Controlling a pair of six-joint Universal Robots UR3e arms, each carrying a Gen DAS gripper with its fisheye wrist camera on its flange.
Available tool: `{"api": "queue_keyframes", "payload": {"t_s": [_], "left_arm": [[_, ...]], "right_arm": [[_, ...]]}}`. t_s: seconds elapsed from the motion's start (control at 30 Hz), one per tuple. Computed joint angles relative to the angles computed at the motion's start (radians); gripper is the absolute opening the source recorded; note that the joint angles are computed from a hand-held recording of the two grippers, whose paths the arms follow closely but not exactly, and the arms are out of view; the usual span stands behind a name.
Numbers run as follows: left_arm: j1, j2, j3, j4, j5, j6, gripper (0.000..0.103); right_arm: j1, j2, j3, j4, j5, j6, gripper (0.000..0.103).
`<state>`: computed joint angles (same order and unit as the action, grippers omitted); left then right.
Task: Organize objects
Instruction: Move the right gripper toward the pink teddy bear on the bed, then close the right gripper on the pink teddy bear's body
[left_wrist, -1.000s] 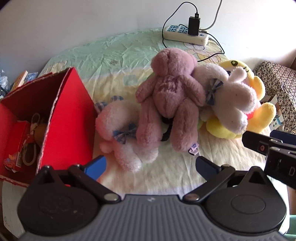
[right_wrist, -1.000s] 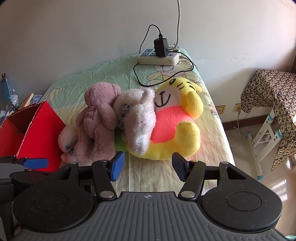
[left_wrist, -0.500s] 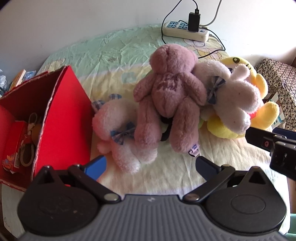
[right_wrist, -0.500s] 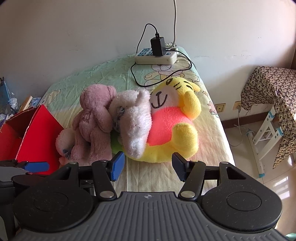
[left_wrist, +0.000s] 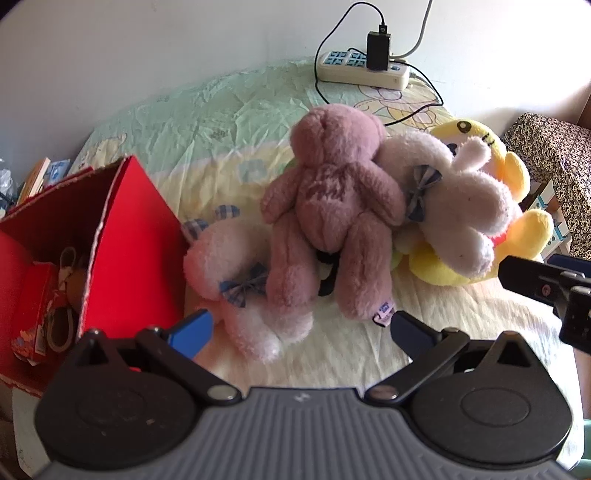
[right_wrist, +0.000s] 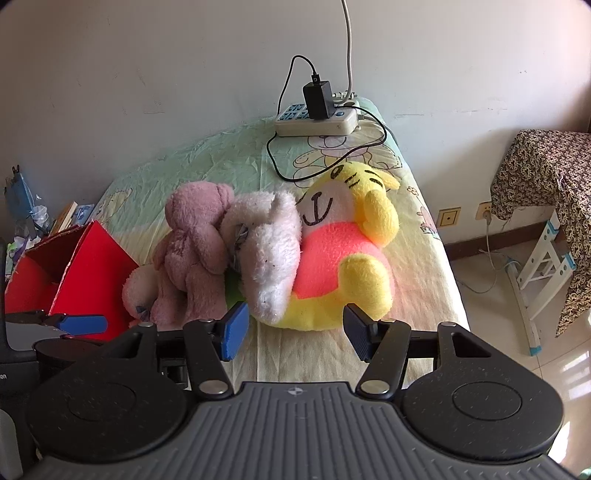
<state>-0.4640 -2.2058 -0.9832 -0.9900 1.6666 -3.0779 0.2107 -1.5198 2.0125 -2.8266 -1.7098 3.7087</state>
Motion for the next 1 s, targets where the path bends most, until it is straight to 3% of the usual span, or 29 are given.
{"api": "queue_keyframes", "payload": {"t_s": [0.27,0.4,0.7,1.0], "left_arm": [[-0.018,-0.053,0.102,-0.043,0.004,0.029,0.102],[-0.019,-0.083,0.172,-0.080,-0.008,0.025,0.102],[-0.021,-0.177,0.340,-0.137,0.018,0.012,0.102],[0.040,-0.138,0.174,0.028,-0.115,0.048,0.099]], "right_arm": [[-0.066,-0.055,0.028,-0.016,0.067,-0.042,0.054],[-0.110,-0.060,0.023,-0.031,0.129,-0.071,0.047],[-0.204,-0.014,-0.026,-0.088,0.312,-0.112,0.042],[-0.240,0.144,-0.169,-0.092,0.485,-0.169,0.037]]}}
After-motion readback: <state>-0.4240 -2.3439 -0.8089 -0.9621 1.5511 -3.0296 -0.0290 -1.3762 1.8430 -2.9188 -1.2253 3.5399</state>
